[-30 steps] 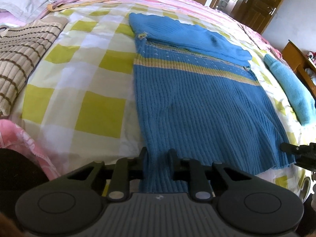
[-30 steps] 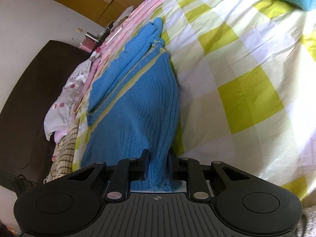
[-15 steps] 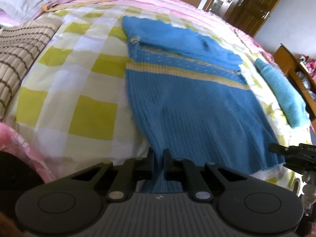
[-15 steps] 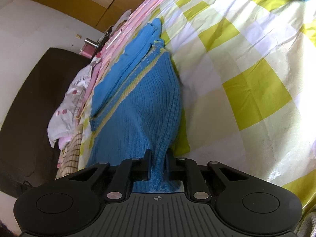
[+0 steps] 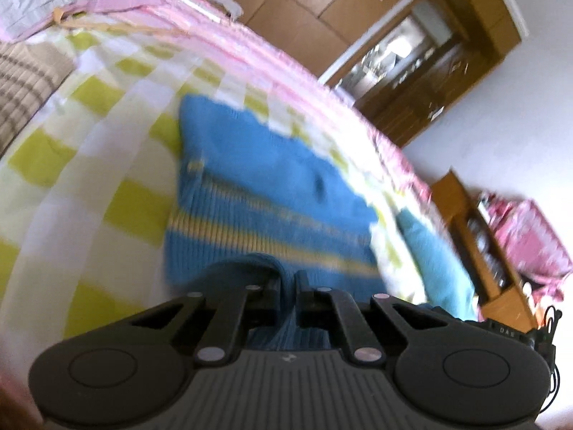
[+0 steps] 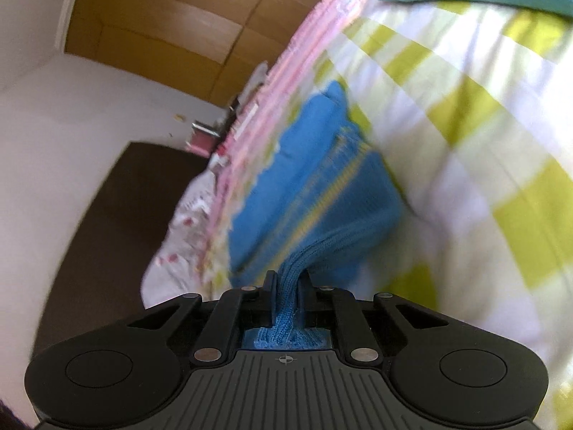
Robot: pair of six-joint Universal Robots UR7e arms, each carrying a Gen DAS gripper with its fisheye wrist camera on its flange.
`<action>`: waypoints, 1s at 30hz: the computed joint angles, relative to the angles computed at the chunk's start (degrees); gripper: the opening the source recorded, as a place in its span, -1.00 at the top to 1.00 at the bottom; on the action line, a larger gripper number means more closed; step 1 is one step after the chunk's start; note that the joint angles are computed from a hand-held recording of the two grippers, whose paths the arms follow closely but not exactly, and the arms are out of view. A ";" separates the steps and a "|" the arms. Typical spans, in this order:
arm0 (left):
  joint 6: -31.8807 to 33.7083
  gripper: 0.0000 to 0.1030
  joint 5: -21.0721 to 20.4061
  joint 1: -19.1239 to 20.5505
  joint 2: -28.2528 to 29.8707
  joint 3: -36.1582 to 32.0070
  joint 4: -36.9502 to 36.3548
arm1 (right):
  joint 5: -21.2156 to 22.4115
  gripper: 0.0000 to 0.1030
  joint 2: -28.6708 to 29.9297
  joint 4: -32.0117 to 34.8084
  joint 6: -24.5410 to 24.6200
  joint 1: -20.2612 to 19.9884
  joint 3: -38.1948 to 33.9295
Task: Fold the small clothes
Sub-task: 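Lift the hem with both tools and fold it toward the collar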
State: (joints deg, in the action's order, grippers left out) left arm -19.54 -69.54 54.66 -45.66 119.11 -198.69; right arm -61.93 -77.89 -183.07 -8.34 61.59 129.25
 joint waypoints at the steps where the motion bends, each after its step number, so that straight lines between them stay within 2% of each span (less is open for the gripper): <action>1: 0.61 0.75 -0.52 0.70 0.65 -1.17 -0.84 | 0.14 0.78 1.08 -0.87 1.13 0.76 -1.24; 10: 5.43 0.75 -3.49 5.73 5.86 -12.84 -5.51 | -2.08 0.78 12.35 -5.71 8.63 7.18 -16.06; 19: 5.10 0.75 -3.31 9.91 11.14 -23.69 -1.76 | -7.26 0.78 23.76 -3.38 14.38 10.93 -32.30; 28: 2.26 0.75 -3.08 11.80 13.31 -27.21 1.13 | -13.29 0.78 29.96 0.09 16.71 12.62 -41.08; 30: 1.23 0.75 -3.33 12.27 13.47 -27.90 1.68 | -15.29 0.72 30.88 0.54 16.86 13.03 -42.19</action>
